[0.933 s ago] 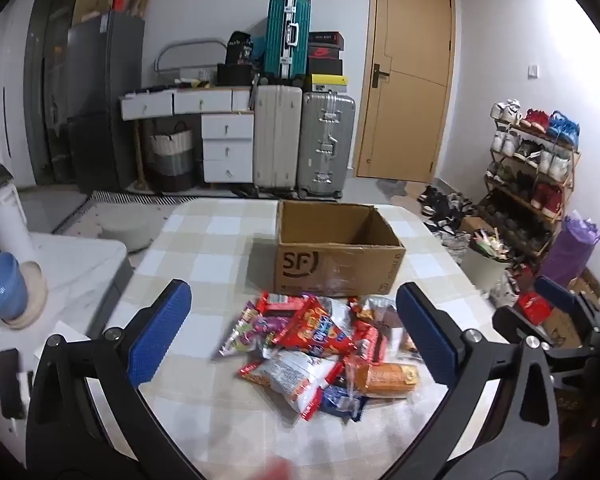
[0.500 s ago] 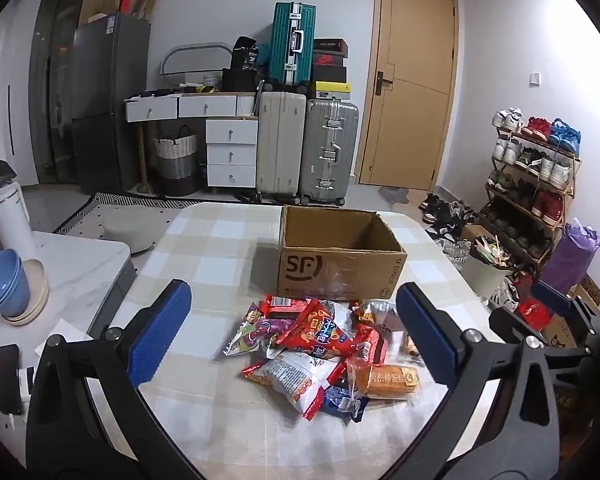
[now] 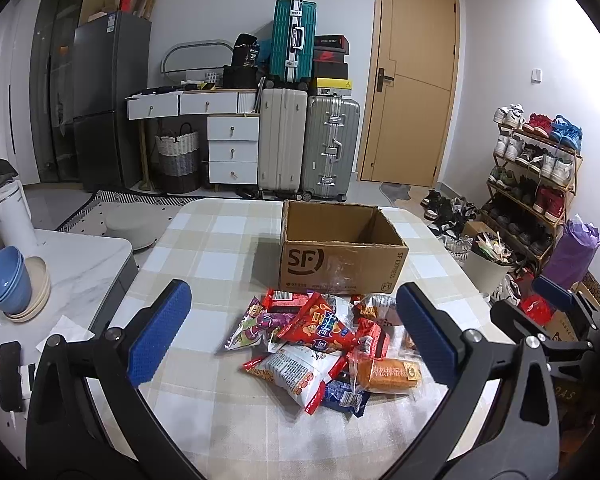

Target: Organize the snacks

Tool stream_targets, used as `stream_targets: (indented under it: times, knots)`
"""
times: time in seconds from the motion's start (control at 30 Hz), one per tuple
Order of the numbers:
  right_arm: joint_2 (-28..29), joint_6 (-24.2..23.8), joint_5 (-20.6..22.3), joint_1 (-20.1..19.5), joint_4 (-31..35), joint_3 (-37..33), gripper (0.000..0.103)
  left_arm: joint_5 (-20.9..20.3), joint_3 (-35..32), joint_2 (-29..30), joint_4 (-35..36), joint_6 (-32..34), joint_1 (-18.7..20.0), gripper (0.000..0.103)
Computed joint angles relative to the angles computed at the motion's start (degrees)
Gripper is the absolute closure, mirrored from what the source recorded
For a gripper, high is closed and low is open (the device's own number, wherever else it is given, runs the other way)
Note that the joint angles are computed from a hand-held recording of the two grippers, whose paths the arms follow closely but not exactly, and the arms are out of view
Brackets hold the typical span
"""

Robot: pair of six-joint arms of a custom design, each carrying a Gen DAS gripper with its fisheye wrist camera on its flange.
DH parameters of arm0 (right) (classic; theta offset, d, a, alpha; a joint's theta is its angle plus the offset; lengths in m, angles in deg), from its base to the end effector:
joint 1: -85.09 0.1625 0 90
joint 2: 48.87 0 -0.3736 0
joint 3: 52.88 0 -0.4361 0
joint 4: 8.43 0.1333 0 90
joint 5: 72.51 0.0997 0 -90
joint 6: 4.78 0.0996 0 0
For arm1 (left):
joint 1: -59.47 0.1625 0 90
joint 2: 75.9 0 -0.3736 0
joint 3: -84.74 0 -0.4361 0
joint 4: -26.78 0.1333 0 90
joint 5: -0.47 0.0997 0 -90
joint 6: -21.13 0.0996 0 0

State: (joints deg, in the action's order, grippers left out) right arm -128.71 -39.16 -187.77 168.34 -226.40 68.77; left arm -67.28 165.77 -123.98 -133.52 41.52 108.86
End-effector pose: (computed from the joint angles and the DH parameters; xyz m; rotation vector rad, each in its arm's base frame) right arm 0.0329 -0.4948 0.3330 0.0642 -1.8552 1.4477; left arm -0.3588 -0.6812 0.1905 1.2197 2.4254 -0.9949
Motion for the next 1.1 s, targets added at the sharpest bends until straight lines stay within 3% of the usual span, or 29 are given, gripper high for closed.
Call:
stream_targets:
  times: [0.4, 1.1]
  knots:
    - [-0.4, 1.0, 2.0, -0.9, 0.2, 0.7, 0.0, 0.3, 1.0, -0.6, -0.4, 0.5, -0.1, 0.001]
    - [-0.3, 0.8, 1.5, -0.7, -0.1, 0.6, 0.0, 0.9, -0.5, 0.9, 0.4, 1.0, 0.2, 0.001]
